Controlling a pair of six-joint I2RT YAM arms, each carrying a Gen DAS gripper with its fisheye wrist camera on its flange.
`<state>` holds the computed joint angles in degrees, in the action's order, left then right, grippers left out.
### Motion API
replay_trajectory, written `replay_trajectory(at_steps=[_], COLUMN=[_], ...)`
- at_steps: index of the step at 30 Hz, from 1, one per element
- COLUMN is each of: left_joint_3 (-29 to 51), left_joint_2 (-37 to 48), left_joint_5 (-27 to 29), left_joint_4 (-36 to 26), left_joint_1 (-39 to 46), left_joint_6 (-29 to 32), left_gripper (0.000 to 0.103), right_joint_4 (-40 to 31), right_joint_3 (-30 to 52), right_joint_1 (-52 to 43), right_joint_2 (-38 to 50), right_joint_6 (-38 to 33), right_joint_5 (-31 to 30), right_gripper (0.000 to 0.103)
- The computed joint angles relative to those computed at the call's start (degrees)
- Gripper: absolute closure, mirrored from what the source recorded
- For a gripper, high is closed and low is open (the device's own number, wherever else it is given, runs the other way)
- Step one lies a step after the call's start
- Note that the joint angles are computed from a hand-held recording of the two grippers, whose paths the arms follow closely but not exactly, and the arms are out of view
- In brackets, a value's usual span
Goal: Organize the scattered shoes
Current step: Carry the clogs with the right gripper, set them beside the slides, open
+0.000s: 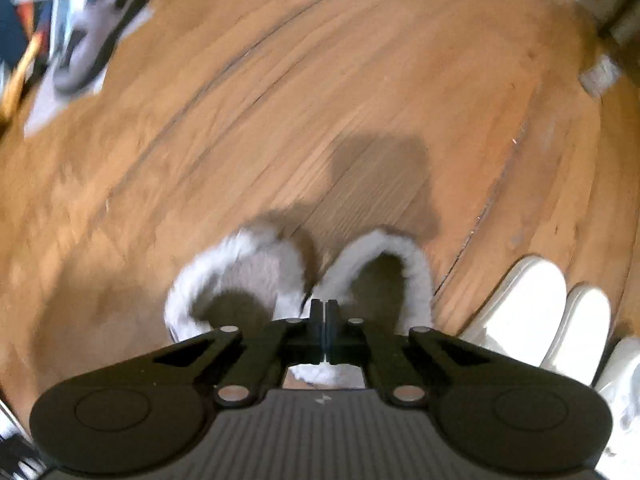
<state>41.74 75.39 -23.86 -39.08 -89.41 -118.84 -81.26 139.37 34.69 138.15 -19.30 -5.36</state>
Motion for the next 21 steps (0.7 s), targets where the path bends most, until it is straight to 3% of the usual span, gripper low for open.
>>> replay_trajectory(at_steps=[2, 5, 6, 9, 11, 14, 16, 18, 21], left_joint_3=[-0.28, -1.2, -1.49, -2.32, -3.2, -4.14, -4.53, -4.88, -5.16], left_joint_2=[0.12, -0.14, -0.2, -0.36, -1.07, -1.84, -2.18, -2.32, -1.76], left_joint_5=[0.14, 1.26, 1.68, 2.96, 3.67, 4.62, 5.12, 5.55, 6.29], left_joint_4=[1.66, 3.61, 4.24, 4.0, 3.41, 3.15, 3.03, 3.3, 4.53], left_joint_1=[1.38, 4.29, 5.29, 7.01, 7.56, 8.4, 8.84, 9.32, 10.17], left_joint_6=[2.4, 5.72, 6.82, 7.21, 6.85, 7.15, 7.56, 8.05, 8.99], left_gripper=[0.0, 0.0, 0.0, 0.0, 0.0, 0.0, 0.0, 0.0, 0.0], right_joint_4=[0.57, 10.83, 13.06, 30.31, 41.49, 53.71, 54.79, 55.48, 57.63], right_joint_3=[-3.02, -23.25, -30.45, -52.04, -64.83, -72.42, -72.41, -71.8, -69.97], right_joint_1=[-2.64, -3.6, -4.41, -5.32, -5.21, -4.54, -4.16, -3.6, -0.58], right_joint_2=[-2.23, -12.6, -17.01, -29.37, -36.85, -40.63, -41.02, -39.95, -35.42], right_joint_6=[2.14, -0.38, -4.21, -8.23, -13.02, -10.49, -7.59, -3.7, 1.24], right_joint_5=[-3.99, -8.61, -10.83, -13.98, -15.13, -15.5, -14.28, -13.38, -5.75], right_gripper=[0.056, 0.052, 0.044, 0.025, 0.024, 0.018, 0.009, 0.008, 0.009])
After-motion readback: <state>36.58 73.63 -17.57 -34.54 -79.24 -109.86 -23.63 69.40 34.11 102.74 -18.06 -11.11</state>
